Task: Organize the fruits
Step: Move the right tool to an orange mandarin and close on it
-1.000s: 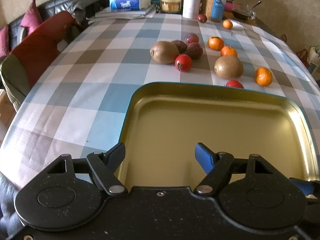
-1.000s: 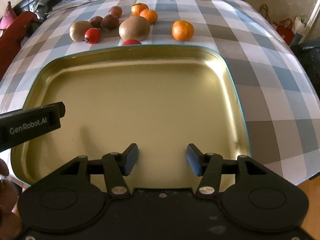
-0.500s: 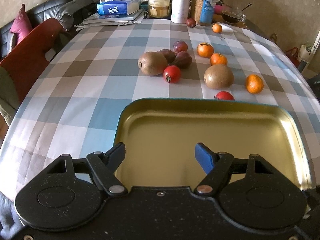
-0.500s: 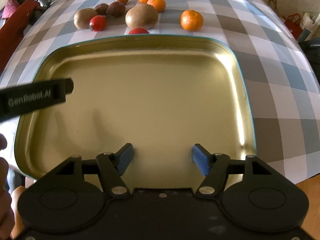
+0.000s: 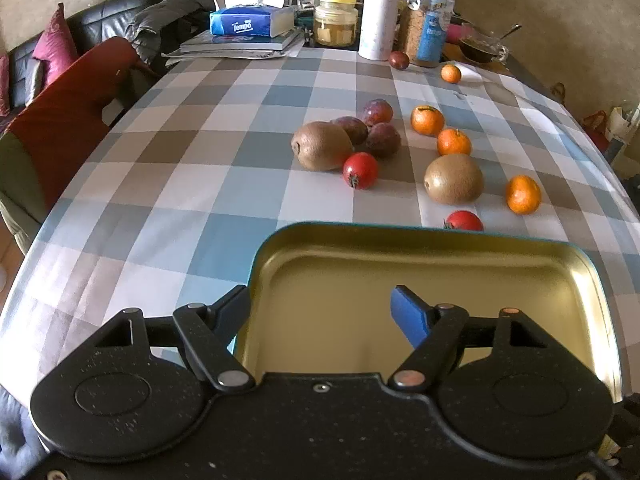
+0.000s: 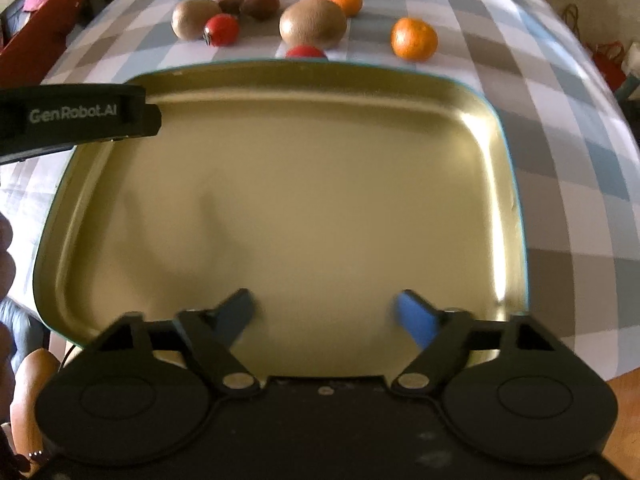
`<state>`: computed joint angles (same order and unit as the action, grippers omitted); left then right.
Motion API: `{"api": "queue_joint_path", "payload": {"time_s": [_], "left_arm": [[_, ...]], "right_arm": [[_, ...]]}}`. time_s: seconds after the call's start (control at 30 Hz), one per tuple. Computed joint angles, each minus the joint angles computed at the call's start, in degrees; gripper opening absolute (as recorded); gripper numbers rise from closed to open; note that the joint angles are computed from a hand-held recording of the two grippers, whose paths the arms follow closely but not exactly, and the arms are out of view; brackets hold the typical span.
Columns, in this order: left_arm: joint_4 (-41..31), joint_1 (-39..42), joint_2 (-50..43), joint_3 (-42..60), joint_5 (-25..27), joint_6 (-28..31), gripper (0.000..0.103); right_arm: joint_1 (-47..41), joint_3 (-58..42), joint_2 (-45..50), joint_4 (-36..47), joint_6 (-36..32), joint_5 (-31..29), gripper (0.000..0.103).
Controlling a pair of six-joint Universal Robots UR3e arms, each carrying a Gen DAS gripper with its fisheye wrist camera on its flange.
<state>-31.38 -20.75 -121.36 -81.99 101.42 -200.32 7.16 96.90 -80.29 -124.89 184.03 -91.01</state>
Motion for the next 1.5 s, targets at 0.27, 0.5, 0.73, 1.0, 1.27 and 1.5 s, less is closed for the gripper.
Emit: {"api": "queue_joint_path", "payload": {"time_s": [0.27, 0.5, 0.73, 1.0, 1.27, 1.5], "left_arm": [[0.14, 0.23, -1.33, 4.24, 2.78, 0.39, 0.078], [-0.05, 0.04, -5.41, 13.16, 5.94, 1.67, 0.078], [-5.19, 0.76, -13.79, 27.56, 6.03, 1.34, 0.078], [-6.64, 0.92, -20.65, 33.97, 5.25, 1.64, 0.078], [-4.42, 1.53, -25.50, 37.35, 4.29, 2.34, 0.078], [-1.62, 1.63, -30.25, 41.42, 4.69, 2.28, 0.078]], "right_arm": [[-5.70, -1.53, -2.31, -2.15, 1.04, 6.06, 0.054], [-14.73, -3.99, -1.75, -9.35, 8.49, 19.08, 0.053], [-10.08, -16.84, 11.30, -19.24, 12.32, 5.78, 0.052], [-8.17, -23.62, 23.34, -25.26, 11.80, -1.94, 0.049], [-7.65, -19.34, 25.36, -32.89, 12.77, -3.11, 0.049], [-6.71, -20.43, 29.00, -37.65, 14.14, -4.92, 0.049]]}}
